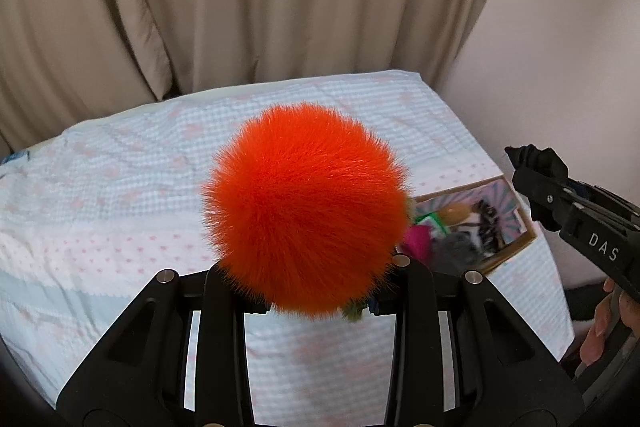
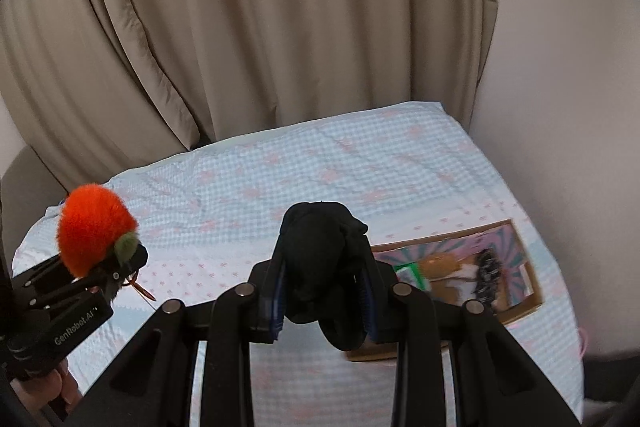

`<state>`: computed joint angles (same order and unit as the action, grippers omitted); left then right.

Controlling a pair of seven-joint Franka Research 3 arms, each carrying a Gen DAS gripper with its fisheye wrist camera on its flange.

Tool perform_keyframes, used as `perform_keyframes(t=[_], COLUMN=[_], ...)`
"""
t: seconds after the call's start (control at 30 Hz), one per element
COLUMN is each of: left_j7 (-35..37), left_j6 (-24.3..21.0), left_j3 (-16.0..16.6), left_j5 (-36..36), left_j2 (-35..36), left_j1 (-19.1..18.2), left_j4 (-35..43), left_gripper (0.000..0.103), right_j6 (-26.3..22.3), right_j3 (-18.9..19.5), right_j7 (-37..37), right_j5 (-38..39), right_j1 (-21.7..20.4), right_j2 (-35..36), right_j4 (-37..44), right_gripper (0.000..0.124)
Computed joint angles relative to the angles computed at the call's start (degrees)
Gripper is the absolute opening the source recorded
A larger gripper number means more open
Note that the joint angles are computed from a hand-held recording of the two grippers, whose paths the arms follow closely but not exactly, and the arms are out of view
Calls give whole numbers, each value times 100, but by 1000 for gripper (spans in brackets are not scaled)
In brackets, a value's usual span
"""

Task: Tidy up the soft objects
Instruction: 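Carry pompom and black sock into the box and open both tools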

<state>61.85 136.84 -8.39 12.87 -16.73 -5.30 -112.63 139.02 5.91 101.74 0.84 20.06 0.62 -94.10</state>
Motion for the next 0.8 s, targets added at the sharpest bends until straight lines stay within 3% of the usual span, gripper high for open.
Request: perform_keyframes(t=[0.13,0.33,0.53,0.8], left_j7=[-913,-1905,-2117,-1690], left_j6=[-340,-703,-1082,-1858], left_j3=[-460,-731,-606,-416], left_j5=[390,997,1119,633], left_j2=[464,1518,2750,4428], left_j1=[-90,-575,-1119,-1579], left_j4=[596,1556,2674,4496], left_gripper=[29,29,29,29], right_j6=[-253,-689,-1111,-1868], right_j3=[-215,-497,-600,-587], right_j7=[-1131,-2510,-3247,-3654], right_j5=[844,1728,2205,2471], right_j1=[-274,-751,-1167,-1617], right_j2=[-151,40,618,1684], right_j4=[-91,52,477,1445], right_gripper=[28,28,28,28])
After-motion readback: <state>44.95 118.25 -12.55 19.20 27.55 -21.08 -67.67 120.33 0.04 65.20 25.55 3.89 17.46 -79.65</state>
